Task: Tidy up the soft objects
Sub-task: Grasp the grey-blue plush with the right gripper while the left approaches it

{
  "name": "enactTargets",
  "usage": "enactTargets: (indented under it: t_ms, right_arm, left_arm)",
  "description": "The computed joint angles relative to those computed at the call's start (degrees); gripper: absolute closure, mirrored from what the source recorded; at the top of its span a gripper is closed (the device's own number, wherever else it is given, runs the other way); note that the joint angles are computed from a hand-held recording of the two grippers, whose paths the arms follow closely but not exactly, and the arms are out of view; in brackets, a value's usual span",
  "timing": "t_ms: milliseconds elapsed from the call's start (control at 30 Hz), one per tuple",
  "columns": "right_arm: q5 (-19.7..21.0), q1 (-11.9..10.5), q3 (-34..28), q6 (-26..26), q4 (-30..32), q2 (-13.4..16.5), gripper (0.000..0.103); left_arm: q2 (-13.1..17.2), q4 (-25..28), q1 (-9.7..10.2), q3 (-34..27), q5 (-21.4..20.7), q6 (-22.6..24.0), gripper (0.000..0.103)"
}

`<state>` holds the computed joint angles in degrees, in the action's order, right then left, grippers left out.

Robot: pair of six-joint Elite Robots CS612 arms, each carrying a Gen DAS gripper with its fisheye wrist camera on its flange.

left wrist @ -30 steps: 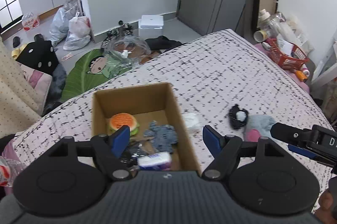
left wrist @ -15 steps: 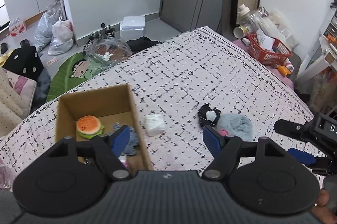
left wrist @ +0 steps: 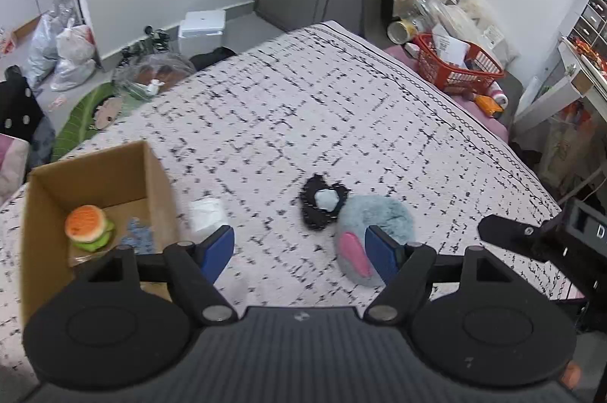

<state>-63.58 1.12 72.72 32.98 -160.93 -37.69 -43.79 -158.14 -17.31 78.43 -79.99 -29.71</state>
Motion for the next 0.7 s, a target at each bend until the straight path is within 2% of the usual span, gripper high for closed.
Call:
enactTargets:
  t_ms: [100,267,467,533,700]
  right_arm:
    - [0.81,-0.05,-1.06,-0.78,1.54,0.66,0.012]
    - [1.08,0.0,-2.83,-1.08,3.26,1.8,0.013]
    - [1.94,-0.15,-5.0,-0.43,6.17,3.33,0.022]
    - [1.94,-0.17,-5.54,-0.09,6.17,3.77,0.024]
    - [2.77,-0.22,-7.33,0.66,7.64,5.16,0.038]
  left_arm:
    - [1.28,1.2,-0.07,-1.79,-0.67,0.23,0.028]
    - [3.18,3.06,0.17,-4.39,-2.03,-2.06,0.029]
    - [5.38,4.63,0.38,-7.09,-3.35,-3.45,0.029]
    - [6.14,5.66,0.62,-8.08,-4.4,-4.56,0.032]
    - [7.93,6.88,1.1,-10.17,-6.88,-6.62,0.041]
